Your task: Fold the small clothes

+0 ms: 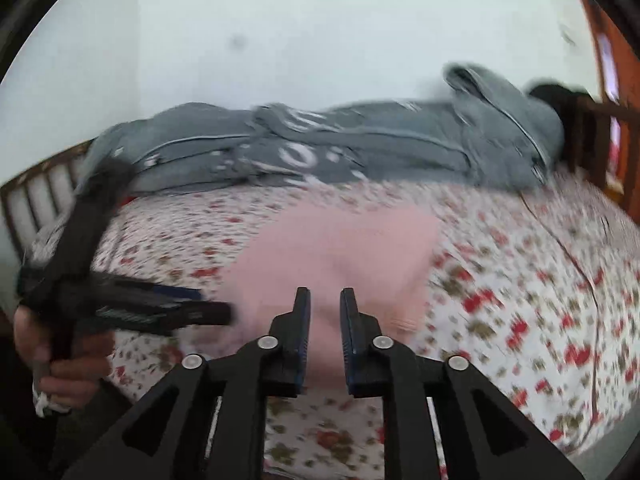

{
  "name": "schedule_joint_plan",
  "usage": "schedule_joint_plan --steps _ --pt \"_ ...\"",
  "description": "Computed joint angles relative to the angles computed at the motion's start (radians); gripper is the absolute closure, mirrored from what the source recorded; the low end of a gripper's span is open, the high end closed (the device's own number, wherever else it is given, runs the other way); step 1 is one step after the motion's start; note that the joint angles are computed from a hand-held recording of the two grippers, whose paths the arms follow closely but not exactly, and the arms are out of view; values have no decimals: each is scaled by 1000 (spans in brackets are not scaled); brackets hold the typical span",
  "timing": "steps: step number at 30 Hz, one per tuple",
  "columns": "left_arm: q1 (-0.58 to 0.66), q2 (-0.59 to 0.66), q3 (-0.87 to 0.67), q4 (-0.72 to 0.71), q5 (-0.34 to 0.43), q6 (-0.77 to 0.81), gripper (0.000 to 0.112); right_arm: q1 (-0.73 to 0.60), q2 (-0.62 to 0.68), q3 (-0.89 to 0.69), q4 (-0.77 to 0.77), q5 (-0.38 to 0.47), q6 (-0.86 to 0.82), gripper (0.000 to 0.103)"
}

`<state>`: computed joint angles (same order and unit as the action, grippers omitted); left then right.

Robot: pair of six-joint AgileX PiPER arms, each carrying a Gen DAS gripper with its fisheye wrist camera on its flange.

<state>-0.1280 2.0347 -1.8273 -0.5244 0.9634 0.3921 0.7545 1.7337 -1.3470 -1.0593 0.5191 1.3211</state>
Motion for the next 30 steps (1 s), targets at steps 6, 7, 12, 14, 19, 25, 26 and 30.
schedule_joint_plan --steps 6,7,12,14,19,25,26,30 --pt "5 -12 12 -6 -9 -10 49 -14 177 -96 145 100 -136 85" --pt "5 -10 7 -14 -5 -6 49 -30 172 -72 157 77 -128 85" --pt "-27 2 -10 -13 -10 14 49 -101 98 -7 321 28 -197 99" --pt "-67 19 -13 52 -24 -7 48 -114 86 -8 372 29 -236 99" --pt "-77 40 14 100 -40 -35 46 -116 4 24 402 1 -280 99" --pt "-41 4 47 88 -25 9 46 -129 -33 -17 206 -36 -125 76" --pt "-42 -6 61 94 -32 15 46 -134 -10 -45 190 -30 -119 74" --pt "-18 -48 102 45 -46 97 47 -154 160 -213 303 102 -280 78"
